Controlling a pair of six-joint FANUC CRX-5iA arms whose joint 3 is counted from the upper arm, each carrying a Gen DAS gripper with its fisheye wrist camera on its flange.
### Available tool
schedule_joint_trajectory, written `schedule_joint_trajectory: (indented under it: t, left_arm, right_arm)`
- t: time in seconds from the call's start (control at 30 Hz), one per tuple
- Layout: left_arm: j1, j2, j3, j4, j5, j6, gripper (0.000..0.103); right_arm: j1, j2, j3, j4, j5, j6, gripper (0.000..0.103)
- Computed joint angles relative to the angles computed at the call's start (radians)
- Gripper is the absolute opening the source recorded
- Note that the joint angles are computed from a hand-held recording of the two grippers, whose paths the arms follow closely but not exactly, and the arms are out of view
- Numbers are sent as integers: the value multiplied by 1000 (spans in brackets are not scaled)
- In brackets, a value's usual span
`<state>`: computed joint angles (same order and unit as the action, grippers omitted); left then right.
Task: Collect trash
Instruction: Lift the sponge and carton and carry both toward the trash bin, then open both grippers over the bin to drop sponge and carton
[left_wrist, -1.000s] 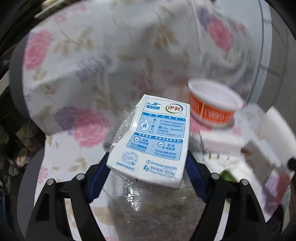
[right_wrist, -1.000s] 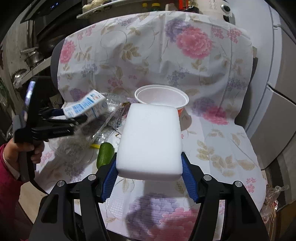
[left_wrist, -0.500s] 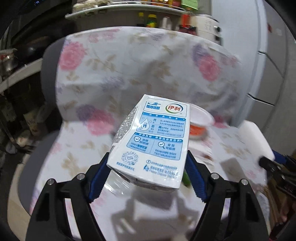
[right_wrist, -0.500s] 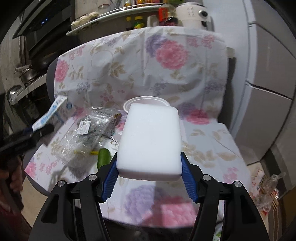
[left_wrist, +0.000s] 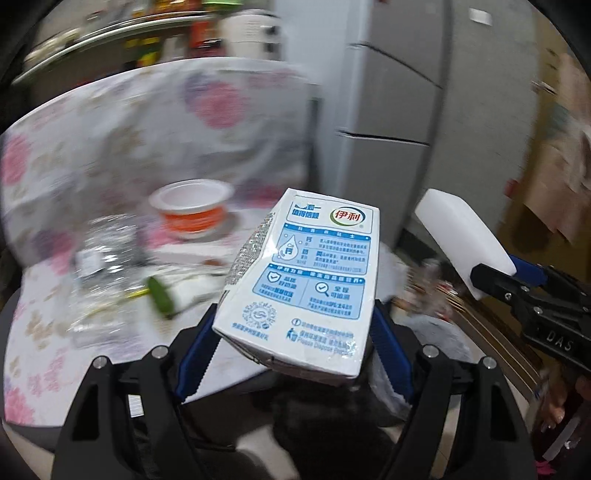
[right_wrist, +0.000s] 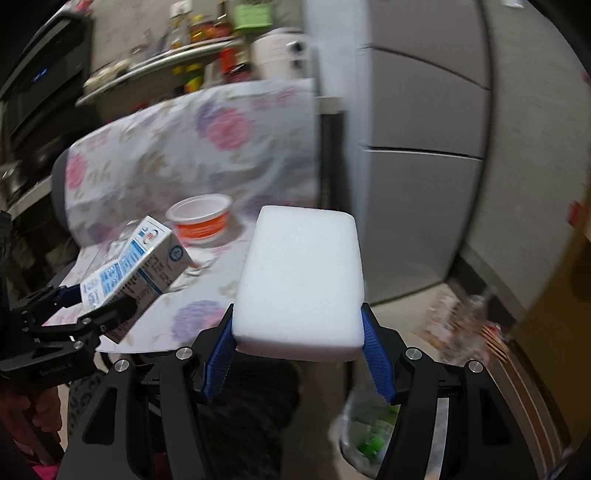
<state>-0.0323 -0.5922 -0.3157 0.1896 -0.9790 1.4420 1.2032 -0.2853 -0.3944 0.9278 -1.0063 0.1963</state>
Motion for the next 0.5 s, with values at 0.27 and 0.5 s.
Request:
schedule_joint_trajectory:
  t: [0.27, 0.5]
  left_arm:
    - [-294, 170, 91, -77, 132, 41, 77]
    - [-387, 353, 104, 11, 195, -67, 77]
  right_arm:
    - [54, -142, -126, 93, -254, -154, 64]
    - [-23, -188, -199, 17, -277, -191, 64]
